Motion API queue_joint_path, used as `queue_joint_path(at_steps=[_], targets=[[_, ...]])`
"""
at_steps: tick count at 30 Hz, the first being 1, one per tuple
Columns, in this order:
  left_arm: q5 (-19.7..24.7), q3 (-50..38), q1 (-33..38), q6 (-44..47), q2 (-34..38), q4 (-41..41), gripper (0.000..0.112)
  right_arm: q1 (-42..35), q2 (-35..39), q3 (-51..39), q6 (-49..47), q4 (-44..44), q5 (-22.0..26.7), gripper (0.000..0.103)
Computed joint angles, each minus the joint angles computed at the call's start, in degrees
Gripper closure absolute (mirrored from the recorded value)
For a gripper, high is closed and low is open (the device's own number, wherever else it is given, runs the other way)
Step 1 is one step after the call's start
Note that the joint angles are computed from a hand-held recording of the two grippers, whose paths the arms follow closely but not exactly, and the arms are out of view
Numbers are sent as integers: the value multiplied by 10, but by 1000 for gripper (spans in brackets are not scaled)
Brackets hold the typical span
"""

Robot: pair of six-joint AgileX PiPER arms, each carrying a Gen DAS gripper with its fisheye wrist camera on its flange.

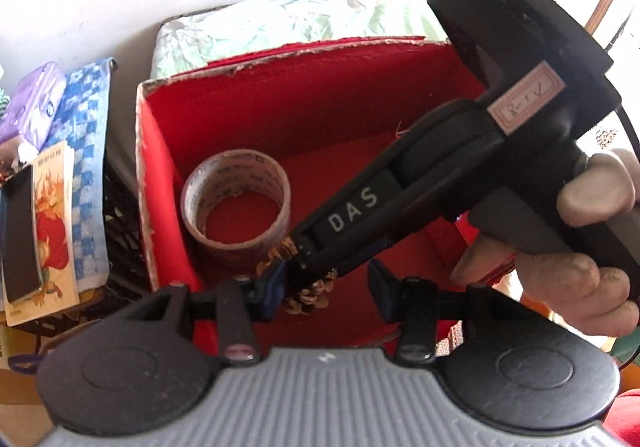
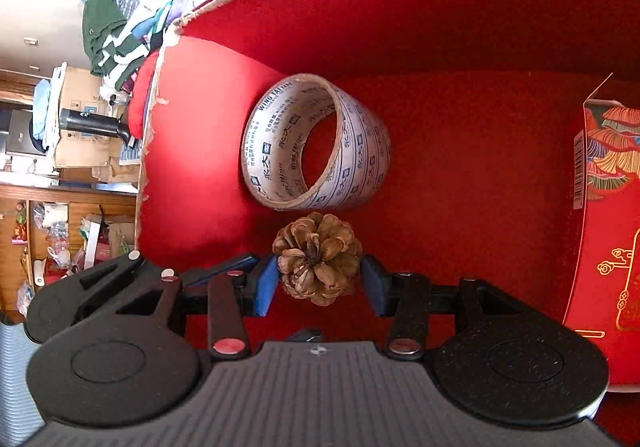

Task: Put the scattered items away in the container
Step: 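Open the right tool to drop the pine cone inside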

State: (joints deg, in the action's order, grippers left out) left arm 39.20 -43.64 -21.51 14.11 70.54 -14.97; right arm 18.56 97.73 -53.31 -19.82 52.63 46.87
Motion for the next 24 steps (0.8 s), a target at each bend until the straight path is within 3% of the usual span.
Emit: queue_joint_path(at_steps=[5,7,15,24], targets=[[9,1,3,11,-12,-5,59,-8,-17,17,8,-3,-14,50],[5,2,-13,-23,-20,25,48,-21,-15,21,-9,14,-9,49],[2,12,12,8,-27,-3,47,-2,-23,21,32,-9,-43,51],[-29,32,-19,-51,-54,5,47,-2,-199,139,0,-54,-149,56]])
